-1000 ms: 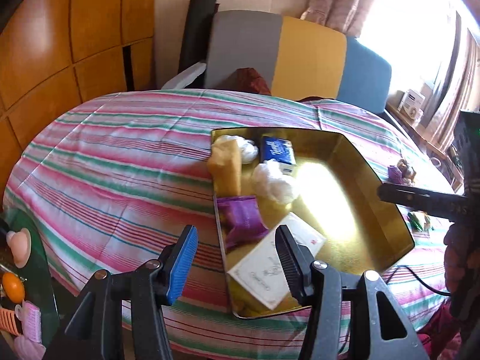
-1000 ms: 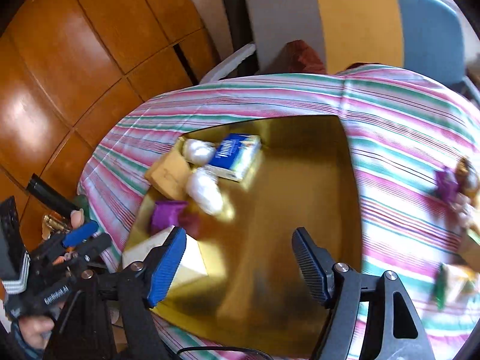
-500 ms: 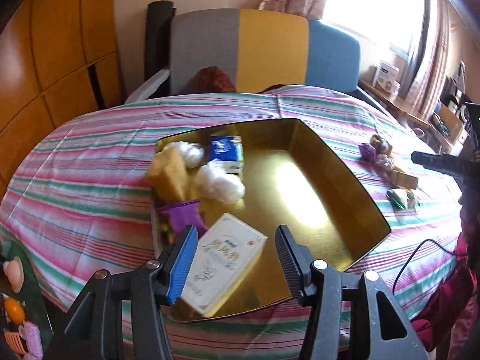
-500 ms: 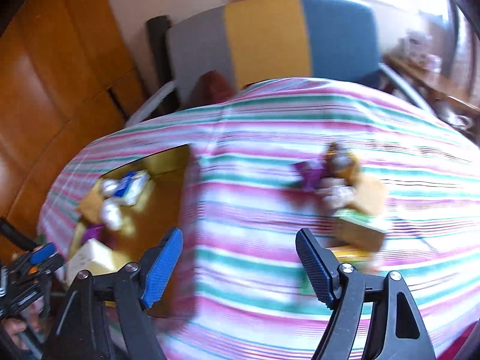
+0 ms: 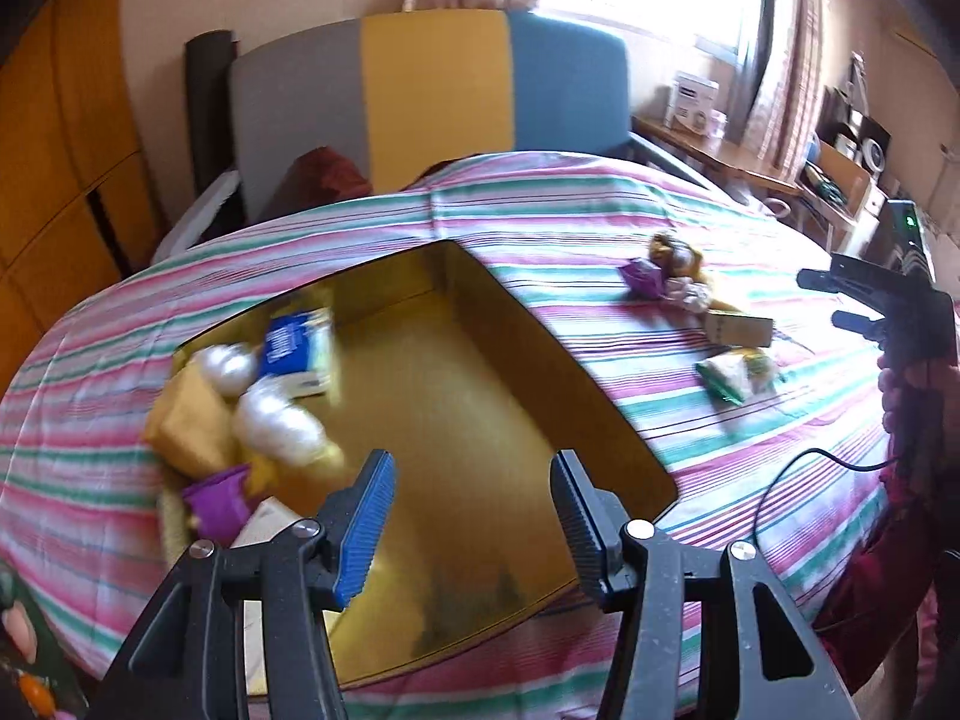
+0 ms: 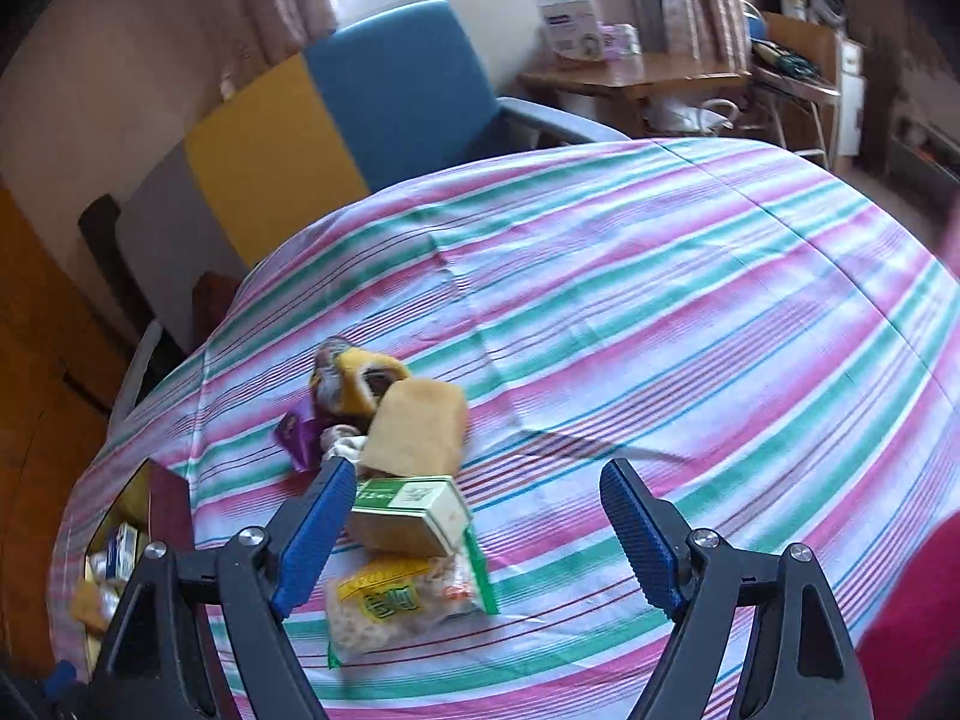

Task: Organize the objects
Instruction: 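Move both grippers back to the remaining item pile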

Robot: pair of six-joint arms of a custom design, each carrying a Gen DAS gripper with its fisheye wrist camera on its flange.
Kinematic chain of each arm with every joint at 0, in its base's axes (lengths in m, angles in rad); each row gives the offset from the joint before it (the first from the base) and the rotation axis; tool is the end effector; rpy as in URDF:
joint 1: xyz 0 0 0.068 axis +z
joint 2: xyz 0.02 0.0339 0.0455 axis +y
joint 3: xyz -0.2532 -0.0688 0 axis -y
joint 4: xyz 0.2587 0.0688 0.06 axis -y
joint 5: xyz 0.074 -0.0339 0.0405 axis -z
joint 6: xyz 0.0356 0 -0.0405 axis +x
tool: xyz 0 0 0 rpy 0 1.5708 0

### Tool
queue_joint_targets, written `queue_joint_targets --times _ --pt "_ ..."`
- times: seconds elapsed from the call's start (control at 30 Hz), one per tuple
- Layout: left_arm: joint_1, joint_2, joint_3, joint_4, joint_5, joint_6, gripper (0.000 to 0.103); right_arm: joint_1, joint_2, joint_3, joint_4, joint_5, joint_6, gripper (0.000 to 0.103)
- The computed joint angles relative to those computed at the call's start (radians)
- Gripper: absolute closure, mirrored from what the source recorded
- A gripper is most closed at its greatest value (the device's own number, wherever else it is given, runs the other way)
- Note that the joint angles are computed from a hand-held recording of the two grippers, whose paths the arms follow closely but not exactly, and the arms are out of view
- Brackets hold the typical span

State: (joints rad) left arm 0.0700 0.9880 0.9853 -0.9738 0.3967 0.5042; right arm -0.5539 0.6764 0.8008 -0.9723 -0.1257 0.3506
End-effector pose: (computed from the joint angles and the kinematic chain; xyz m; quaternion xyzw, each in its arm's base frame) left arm 0.1998 0.0002 0.2957 0.2583 0.9030 -0.0994 0.3287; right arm 0.1249 -0.0720 0.2817 0.3880 0.8494 0.0226 0.3571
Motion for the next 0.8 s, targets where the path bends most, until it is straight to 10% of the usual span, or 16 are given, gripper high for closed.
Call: queue_joint_targets --times 0.8 --pt "-0.583 0.137 0.031 0.120 -0.228 -0.276 0.049 -0.216 0.032 -0.030 -0.036 -0.198 0.007 0.016"
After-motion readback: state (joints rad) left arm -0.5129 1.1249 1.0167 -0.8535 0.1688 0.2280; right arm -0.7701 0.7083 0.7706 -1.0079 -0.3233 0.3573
